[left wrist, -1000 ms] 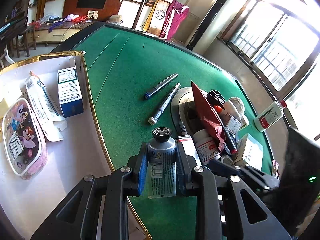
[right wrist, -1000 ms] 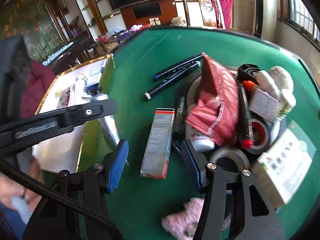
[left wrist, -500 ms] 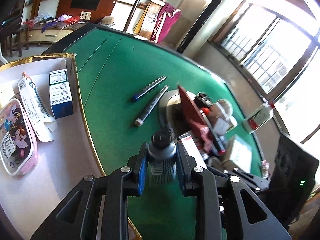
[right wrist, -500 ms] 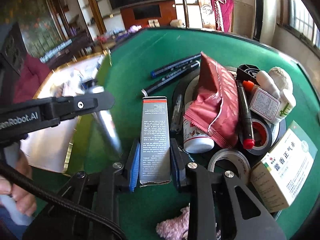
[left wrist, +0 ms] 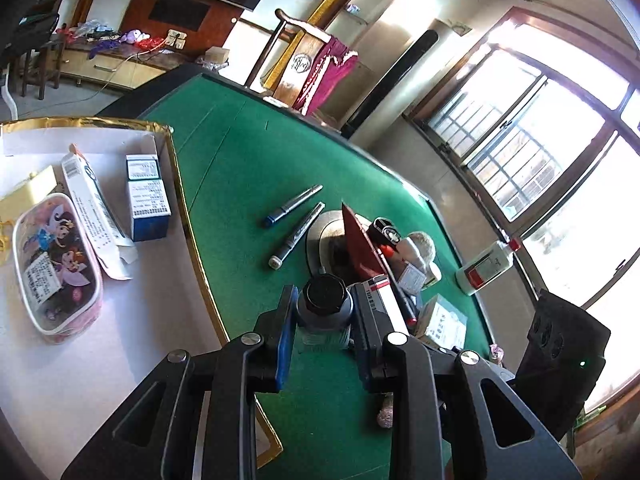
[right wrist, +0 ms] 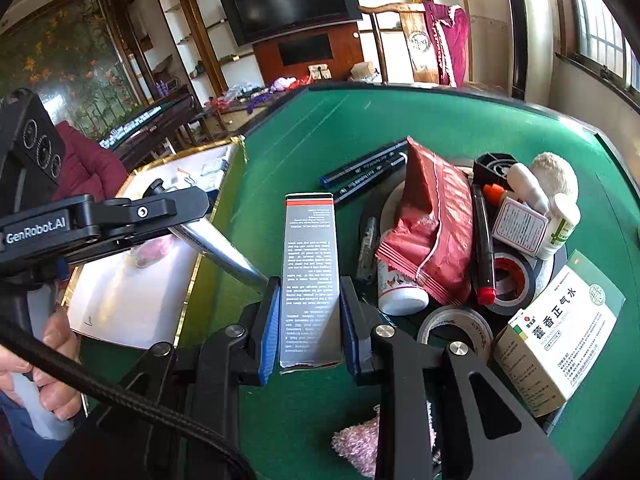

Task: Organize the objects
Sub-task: 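Carry the silver tube and grey box into the white tray and open both tools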

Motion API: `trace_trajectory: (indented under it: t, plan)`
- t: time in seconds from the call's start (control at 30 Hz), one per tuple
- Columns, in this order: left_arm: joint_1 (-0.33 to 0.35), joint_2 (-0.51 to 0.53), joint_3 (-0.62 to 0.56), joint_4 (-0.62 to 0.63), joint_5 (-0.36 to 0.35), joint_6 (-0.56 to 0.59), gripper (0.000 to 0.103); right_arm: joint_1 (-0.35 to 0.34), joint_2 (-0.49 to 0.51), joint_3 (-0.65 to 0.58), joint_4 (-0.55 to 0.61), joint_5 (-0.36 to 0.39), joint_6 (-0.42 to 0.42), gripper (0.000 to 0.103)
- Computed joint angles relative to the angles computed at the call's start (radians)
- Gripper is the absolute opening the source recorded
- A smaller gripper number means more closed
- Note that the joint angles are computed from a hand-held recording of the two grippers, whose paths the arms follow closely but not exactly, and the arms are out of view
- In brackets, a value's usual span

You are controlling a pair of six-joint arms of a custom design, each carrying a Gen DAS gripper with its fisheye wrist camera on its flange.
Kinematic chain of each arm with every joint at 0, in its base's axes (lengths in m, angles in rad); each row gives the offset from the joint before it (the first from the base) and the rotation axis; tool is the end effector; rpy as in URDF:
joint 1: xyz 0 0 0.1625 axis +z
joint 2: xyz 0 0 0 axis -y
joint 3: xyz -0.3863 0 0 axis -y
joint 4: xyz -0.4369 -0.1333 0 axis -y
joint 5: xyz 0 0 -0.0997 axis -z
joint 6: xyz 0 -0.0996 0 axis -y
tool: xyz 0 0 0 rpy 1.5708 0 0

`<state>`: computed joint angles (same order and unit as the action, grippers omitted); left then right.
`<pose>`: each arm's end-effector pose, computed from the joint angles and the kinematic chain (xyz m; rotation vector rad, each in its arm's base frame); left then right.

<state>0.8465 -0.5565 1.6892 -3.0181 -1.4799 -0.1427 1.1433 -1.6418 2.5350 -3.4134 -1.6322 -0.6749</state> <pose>-0.3167 -0.5728 -0.0926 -0.8537 -2.9294 0.4975 -0.0440 -0.4034 0.2306 0.2591 -2.3913 1.0142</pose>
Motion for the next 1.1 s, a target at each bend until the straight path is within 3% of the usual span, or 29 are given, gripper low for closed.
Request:
trace_trajectory:
  t: [0.2, 0.47, 0.8, 1.1]
  plan:
    - [-0.003, -0.089, 0.100, -0.092, 0.011, 0.002, 0.022, 0.032, -0.011, 0.034, -0.043, 0.035, -0.020, 0.025]
    - [0.017, -0.231, 0.201, -0.074, 0.127, 0.019, 0.022, 0.147, 0.069, -0.001, -0.036, -0.012, -0.019, 0.025]
    - [0.094, -0.299, 0.198, 0.049, 0.239, 0.016, 0.022, 0.299, 0.339, -0.184, -0.019, -0.154, 0.002, 0.025]
    - [0.170, -0.243, 0.082, 0.176, 0.279, 0.004, 0.022, 0.340, 0.531, -0.351, -0.037, -0.245, 0.020, 0.025]
